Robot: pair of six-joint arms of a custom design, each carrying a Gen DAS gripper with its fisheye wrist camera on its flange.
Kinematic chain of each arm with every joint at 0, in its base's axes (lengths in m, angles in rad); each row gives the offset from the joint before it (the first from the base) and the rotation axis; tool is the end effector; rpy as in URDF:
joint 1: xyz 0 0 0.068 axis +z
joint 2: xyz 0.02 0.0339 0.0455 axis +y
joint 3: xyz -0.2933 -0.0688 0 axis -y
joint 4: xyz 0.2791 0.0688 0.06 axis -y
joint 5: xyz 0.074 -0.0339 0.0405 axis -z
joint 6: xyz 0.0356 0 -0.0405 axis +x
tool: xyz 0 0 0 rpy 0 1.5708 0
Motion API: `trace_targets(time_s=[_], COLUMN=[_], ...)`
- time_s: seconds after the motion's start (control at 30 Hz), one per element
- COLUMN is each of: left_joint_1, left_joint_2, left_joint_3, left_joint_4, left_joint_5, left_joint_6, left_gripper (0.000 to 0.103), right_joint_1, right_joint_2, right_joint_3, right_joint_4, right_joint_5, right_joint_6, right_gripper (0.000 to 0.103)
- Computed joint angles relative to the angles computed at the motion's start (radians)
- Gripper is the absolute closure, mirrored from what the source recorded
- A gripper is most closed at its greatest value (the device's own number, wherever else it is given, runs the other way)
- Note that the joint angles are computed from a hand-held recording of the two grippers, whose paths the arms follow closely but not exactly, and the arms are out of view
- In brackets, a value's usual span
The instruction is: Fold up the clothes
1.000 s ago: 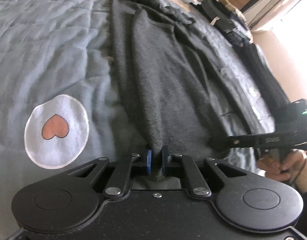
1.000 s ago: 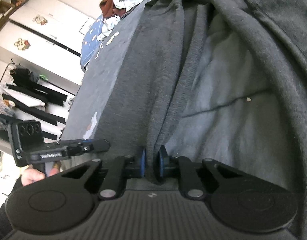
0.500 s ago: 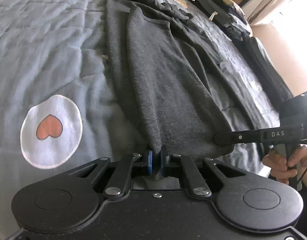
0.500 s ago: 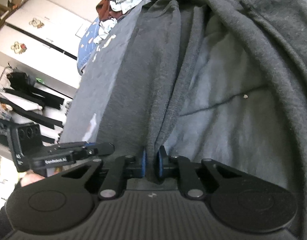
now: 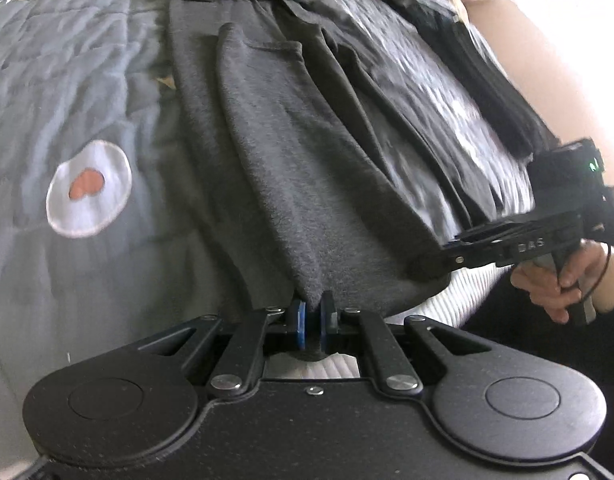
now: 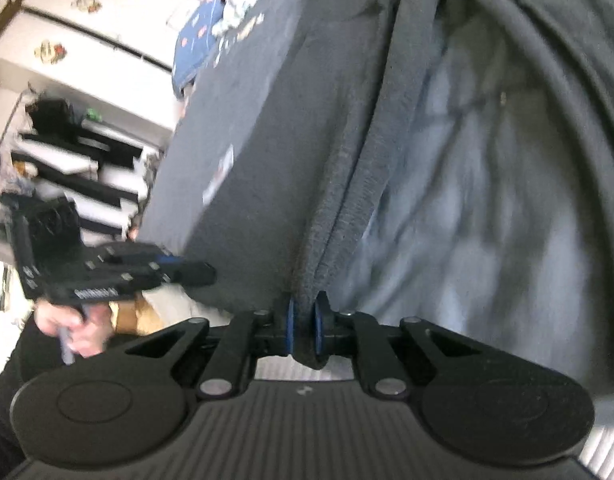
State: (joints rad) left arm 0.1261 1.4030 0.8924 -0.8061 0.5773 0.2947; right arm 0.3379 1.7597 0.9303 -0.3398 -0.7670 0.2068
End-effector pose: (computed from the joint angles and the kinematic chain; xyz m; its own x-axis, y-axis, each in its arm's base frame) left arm 0.2702 0.0147 0.2181 -0.9099 0.1300 -0.3940 0.3083 0.8473 -0.4325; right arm 0.3190 0.1383 0.1446 -0.9514 -0.1776 -0.2514 -0.3058 0.6395 0.7054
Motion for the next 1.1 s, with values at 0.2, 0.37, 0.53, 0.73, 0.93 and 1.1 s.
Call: trace_targets(time_s=[0.2, 0.37, 0.53, 0.73, 0.93, 1.1], left_joint_1=[-0.050, -0.008, -0.087, -0.215, -0.227, -0.244], left_joint_2=[-0.104, -0.215, -0.254, -0.150, 0.066, 0.270], left_joint_3=[-0.055, -0.045, -0.051, -0.035, 0.151, 0.377], left_joint_4=[0.050, 0.055, 0.170, 0.391, 0.469, 0.488], left_joint_5=[-0.173, -0.170, -0.232, -0.403, -0.421, -0.487], left_joint_6=[-0.086, -0.070, -0.157, -0.270, -0.279, -0.248], left_gripper=[0.075, 0.055, 0.053, 0.053, 0.053, 0.053], right_joint_1=[0.029, -0.045, -0.097, -0.121, -0.154, -0.182], right_joint_2=[-0.016, -0.148, -0.167, -0.067, 0.104, 0.207], right_joint_3=[-0.024, -0.067, -0.027, 0.098, 0.302, 0.389], right_joint_4=[0.018, 0.065, 0.158, 0.227, 0.247, 0.341], right_joint_5=[0.089, 0.107, 0.159, 0.233, 0.188, 0.122], right_joint_6=[0.015, -0.004, 0.039, 0.025, -0.032, -0.002], right_gripper=[0.087, 0.063, 0.054, 0.052, 0.052, 0.052])
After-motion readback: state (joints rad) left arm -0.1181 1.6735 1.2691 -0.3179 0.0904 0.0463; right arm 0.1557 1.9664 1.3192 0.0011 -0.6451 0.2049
